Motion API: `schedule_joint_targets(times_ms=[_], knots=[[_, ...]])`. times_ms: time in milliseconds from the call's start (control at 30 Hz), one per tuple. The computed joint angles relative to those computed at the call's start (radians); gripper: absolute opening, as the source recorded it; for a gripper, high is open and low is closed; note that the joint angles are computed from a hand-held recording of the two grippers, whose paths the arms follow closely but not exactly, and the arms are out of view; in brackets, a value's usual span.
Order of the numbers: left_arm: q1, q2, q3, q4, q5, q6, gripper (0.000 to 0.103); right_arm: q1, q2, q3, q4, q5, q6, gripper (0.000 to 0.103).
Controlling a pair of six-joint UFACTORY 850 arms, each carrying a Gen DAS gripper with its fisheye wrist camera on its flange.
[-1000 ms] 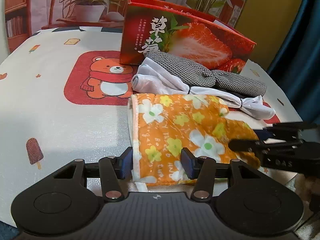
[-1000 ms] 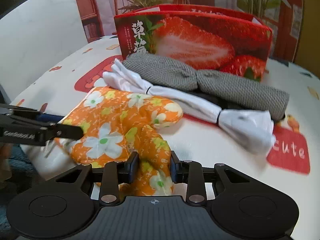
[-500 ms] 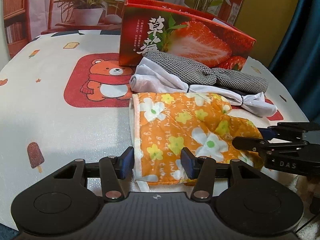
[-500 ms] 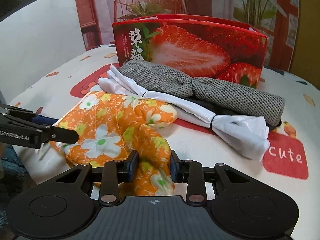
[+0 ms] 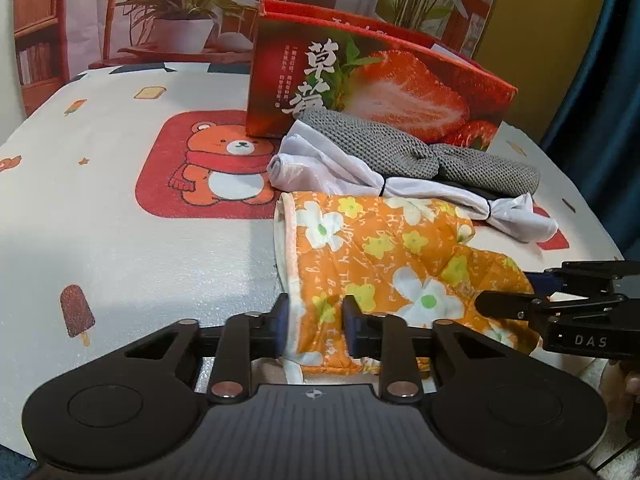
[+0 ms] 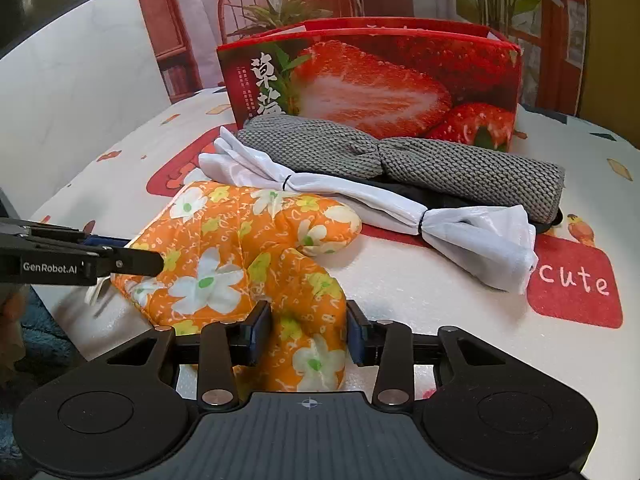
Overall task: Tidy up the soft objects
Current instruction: 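Close both grippers on the orange floral oven mitt, then lift the orange mitt and carry it over the red box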
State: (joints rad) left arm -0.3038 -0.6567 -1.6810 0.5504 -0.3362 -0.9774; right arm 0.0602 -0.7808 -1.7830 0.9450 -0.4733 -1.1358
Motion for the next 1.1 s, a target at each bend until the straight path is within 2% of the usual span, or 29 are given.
schedule_joint_targets(times_ms=[133, 300, 533, 900, 1100], knots=[[-0.012, 0.015, 0.015, 0.186, -0.008, -0.185, 0.008, -0.002, -0.004, -0.006, 0.023, -0.021, -0.026, 0.027], [-0.024, 0.056, 0.059, 0.469, -0.005, -0.466, 0.006, -0.006, 0.020, 0.021, 0.177, -0.034, -0.213, 0.020], [-0.039, 0.088, 0.062, 0.719, -0.023, -0.646, 0.006, -0.015, 0.055, 0.035, 0.361, -0.046, -0.394, 0.020], [-0.050, 0.090, -0.020, 0.900, -0.035, -0.725, 0.006, -0.026, 0.065, -0.029, 0.497, -0.065, -0.559, 0.019], [-0.049, 0.055, -0.101, 0.885, -0.028, -0.658, 0.006, -0.032, 0.026, -0.137, 0.475, -0.093, -0.546, 0.019]])
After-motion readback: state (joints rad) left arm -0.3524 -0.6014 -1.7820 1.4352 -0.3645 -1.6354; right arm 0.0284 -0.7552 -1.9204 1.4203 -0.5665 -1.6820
